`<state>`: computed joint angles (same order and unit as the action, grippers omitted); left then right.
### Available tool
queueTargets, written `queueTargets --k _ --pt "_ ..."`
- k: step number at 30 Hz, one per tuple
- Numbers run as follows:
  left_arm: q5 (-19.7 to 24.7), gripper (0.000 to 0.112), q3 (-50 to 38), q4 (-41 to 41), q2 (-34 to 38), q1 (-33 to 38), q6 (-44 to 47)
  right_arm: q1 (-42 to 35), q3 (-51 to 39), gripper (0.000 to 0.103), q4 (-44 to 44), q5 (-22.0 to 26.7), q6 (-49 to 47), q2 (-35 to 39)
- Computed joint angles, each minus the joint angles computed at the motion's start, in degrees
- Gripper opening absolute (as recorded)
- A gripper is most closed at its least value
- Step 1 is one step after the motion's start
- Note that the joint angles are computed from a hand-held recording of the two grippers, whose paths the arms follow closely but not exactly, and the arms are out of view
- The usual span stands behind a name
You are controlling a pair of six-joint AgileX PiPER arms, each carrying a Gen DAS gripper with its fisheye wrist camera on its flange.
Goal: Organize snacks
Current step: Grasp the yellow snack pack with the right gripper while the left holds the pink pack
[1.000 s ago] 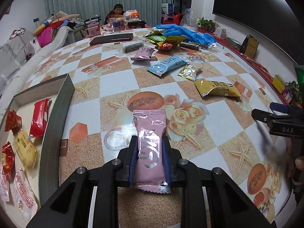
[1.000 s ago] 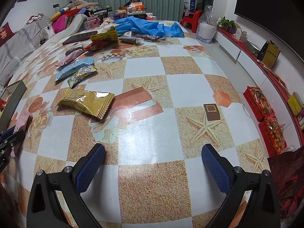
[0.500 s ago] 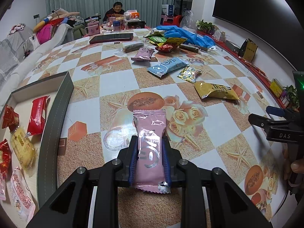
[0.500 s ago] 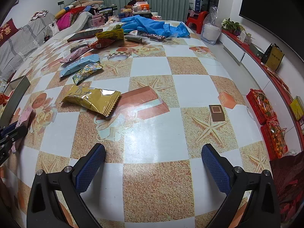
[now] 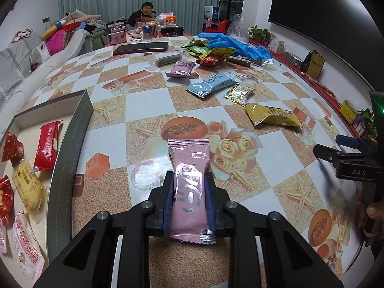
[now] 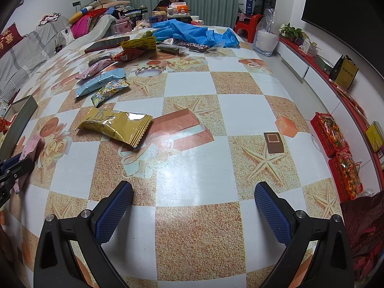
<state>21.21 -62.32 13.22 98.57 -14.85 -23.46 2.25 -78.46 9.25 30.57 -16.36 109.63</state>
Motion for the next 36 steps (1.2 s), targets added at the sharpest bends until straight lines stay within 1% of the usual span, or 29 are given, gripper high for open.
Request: queueTargets --k 3,7,8,11,12,15,18,20,23,24,25,26,27,28,29,30,31,32,33,36 --pt "-0.4 0.026 0.0 -1.5 0.1 0.1 0.9 0.0 0.0 0.102 0.0 0.0 0.0 0.0" --pt "-0.2 0.026 -0.2 -0.6 0.1 -0.3 -0.3 -0.1 -0.1 0.102 0.4 0.3 -0.5 0.0" --pt "-0.3 0.026 -0.1 -1.6 0.0 0.1 0.8 -0.2 -0.6 0.102 1.7 1.1 -2.2 0.2" --pt "-0.3 0.026 0.0 -1.5 0.0 0.1 0.8 -1.0 -4.6 0.102 11.1 7.7 -15.4 1.9" --pt "-0.4 0.026 0.0 -1.5 0.0 0.1 0.8 -0.5 -5.6 0.102 12.3 8.7 -18.5 2.1" --pt "-0.3 0.026 -0.2 -1.1 0.1 -0.1 0.3 1.9 -8.9 0.102 11.7 9.7 -25.6 3.6" --pt "-0.4 0.026 0.0 -1.6 0.0 0.1 0.8 4.0 -17.3 0.102 10.9 14.8 -30.6 8.7" --pt "-0.3 0.026 0.0 -1.4 0.0 0.1 0.7 5.2 -21.9 0.102 9.7 16.4 -32.1 11.5" --pt "-0.4 0.026 0.0 -1.9 0.0 0.1 1.1 5.1 -32.8 0.102 11.8 23.6 -35.0 18.0" --pt "-0.4 0.026 -0.2 -2.2 0.1 0.2 1.4 5.3 -36.9 0.102 11.2 26.3 -34.5 20.6" --pt "-0.3 0.026 -0.2 -2.0 0.1 0.2 1.3 5.3 -41.5 0.101 11.0 30.0 -33.6 23.3" --pt "-0.3 0.026 -0.2 -2.0 0.1 0.3 1.3 4.6 -44.2 0.098 12.7 32.4 -33.0 24.8" --pt "-0.3 0.026 -0.3 -1.9 0.2 0.2 1.2 4.4 -45.1 0.094 12.9 32.4 -32.5 25.2" --pt "-0.3 0.026 -0.3 -2.2 0.2 0.2 1.4 4.0 -45.3 0.082 13.3 32.7 -31.8 25.1" --pt "-0.4 0.026 -0.2 -2.4 0.1 0.3 1.6 3.7 -45.3 0.062 14.0 32.5 -31.2 25.0" --pt "-0.5 0.026 -0.2 -2.7 0.2 0.4 1.8 3.4 -46.0 0.053 14.1 32.7 -29.9 25.1" --pt "-0.5 0.026 -0.2 -2.7 0.2 0.3 1.8 3.3 -46.2 0.039 13.6 32.5 -28.3 25.1" --pt "-0.4 0.026 -0.3 -2.6 0.2 0.3 1.7 3.1 -46.3 0.027 13.3 32.5 -26.9 25.0" --pt "-0.4 0.026 -0.3 -2.6 0.2 0.3 1.7 3.0 -45.5 0.026 13.3 32.2 -25.9 24.5" --pt "-0.4 0.026 -0.3 -2.5 0.2 0.3 1.6 4.2 -35.7 0.024 12.3 26.3 -24.0 19.1"
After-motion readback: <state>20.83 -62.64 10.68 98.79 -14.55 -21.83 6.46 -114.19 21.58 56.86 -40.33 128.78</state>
